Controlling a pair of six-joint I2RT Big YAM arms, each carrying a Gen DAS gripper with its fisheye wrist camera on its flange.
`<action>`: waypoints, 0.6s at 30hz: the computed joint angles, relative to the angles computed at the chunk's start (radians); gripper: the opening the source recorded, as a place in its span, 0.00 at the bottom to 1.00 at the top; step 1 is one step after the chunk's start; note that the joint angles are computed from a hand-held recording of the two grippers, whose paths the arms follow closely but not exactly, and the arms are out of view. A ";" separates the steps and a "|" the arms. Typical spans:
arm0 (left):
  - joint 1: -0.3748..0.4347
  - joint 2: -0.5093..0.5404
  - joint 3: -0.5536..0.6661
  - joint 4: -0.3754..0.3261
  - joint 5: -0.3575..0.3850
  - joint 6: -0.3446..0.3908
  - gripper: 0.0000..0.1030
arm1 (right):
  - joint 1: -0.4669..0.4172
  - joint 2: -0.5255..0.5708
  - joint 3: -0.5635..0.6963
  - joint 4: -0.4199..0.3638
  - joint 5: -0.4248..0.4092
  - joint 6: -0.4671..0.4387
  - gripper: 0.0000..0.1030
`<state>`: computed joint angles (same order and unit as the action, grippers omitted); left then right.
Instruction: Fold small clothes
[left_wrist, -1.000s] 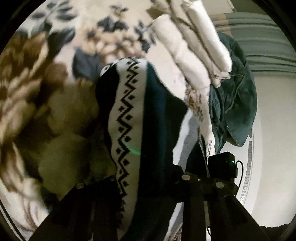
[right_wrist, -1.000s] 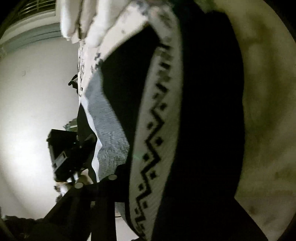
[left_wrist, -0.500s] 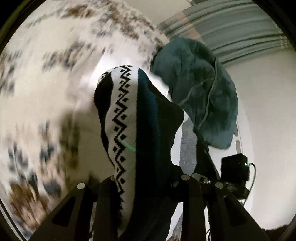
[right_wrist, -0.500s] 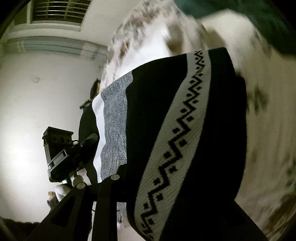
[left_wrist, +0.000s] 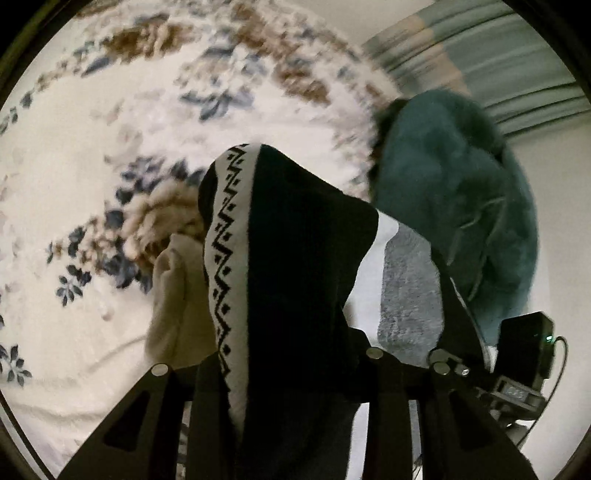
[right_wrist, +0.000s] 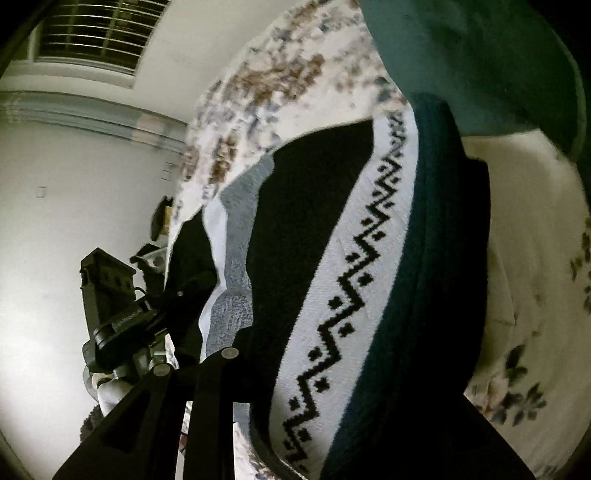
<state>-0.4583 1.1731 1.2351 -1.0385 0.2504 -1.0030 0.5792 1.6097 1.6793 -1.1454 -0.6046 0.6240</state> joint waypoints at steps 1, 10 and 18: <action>0.002 -0.002 -0.004 0.000 0.009 -0.005 0.29 | -0.012 0.003 0.000 -0.021 -0.005 -0.021 0.25; -0.090 0.031 0.139 -0.265 -0.206 -0.009 0.47 | 0.039 0.003 0.088 -0.275 0.294 -0.166 0.65; -0.278 0.109 0.315 -0.558 -0.505 -0.110 0.86 | 0.131 -0.070 0.131 -0.434 0.695 -0.190 1.00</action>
<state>-0.7360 1.2819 1.5498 -1.5969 -0.2542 -1.1135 0.7103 1.5397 1.8099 -1.5794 0.0901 0.4337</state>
